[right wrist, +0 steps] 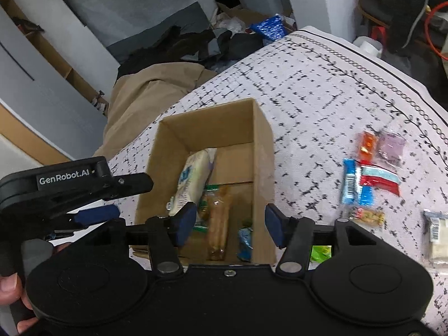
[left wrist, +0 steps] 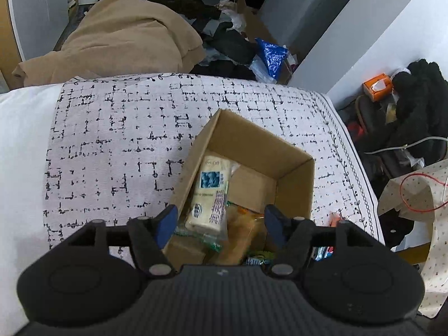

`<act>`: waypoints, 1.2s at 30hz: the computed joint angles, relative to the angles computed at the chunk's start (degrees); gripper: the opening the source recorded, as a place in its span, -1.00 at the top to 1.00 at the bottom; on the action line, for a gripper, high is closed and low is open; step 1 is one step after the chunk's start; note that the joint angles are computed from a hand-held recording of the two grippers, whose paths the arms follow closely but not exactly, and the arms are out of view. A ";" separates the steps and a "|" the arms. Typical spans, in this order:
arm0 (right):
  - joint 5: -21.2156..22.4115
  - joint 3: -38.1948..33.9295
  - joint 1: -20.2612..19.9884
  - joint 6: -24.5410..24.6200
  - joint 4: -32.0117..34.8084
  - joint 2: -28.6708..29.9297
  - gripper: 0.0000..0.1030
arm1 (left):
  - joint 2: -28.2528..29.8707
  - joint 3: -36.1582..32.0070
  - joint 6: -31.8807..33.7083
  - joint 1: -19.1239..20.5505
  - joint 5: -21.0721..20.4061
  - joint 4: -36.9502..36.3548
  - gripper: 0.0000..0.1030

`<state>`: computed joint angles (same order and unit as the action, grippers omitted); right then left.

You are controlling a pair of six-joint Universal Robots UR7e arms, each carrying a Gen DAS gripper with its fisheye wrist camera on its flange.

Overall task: Organize snacks
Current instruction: 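Lower both held packs into the cardboard box and open both tools, then withdraw both tools from the box toward the remaining snacks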

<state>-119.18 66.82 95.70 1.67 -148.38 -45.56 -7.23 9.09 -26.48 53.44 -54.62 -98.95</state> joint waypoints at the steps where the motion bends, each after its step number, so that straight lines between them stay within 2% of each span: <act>1: -0.11 0.38 -0.12 0.14 -0.21 -0.28 -0.06 | 0.50 -0.98 -0.33 -0.09 0.20 1.01 -0.40; 6: -1.39 2.73 -0.57 0.59 -0.62 -2.15 -0.13 | 0.34 -0.05 -0.56 -0.76 1.22 2.33 -0.44; 8: -2.32 3.81 -0.57 0.30 -1.55 -2.84 -0.27 | 0.10 0.82 -1.00 -1.06 1.85 2.66 -0.46; 11: -4.03 5.21 -0.49 0.04 -2.99 -3.77 -0.49 | -0.62 3.00 -0.48 -1.51 2.34 2.04 -0.61; 19: -5.90 8.80 -1.18 0.09 -4.78 -6.64 -0.64 | -2.48 9.06 1.02 -2.64 2.26 -1.54 -1.00; 23: -7.13 10.39 -1.60 0.11 -5.25 -7.93 -0.64 | -2.38 9.40 1.87 -2.91 -0.17 -1.68 -1.00; 36: -7.00 17.31 -4.22 0.53 -8.40 -13.87 -0.74 | -2.46 13.24 3.67 -4.85 -0.74 -4.60 -1.00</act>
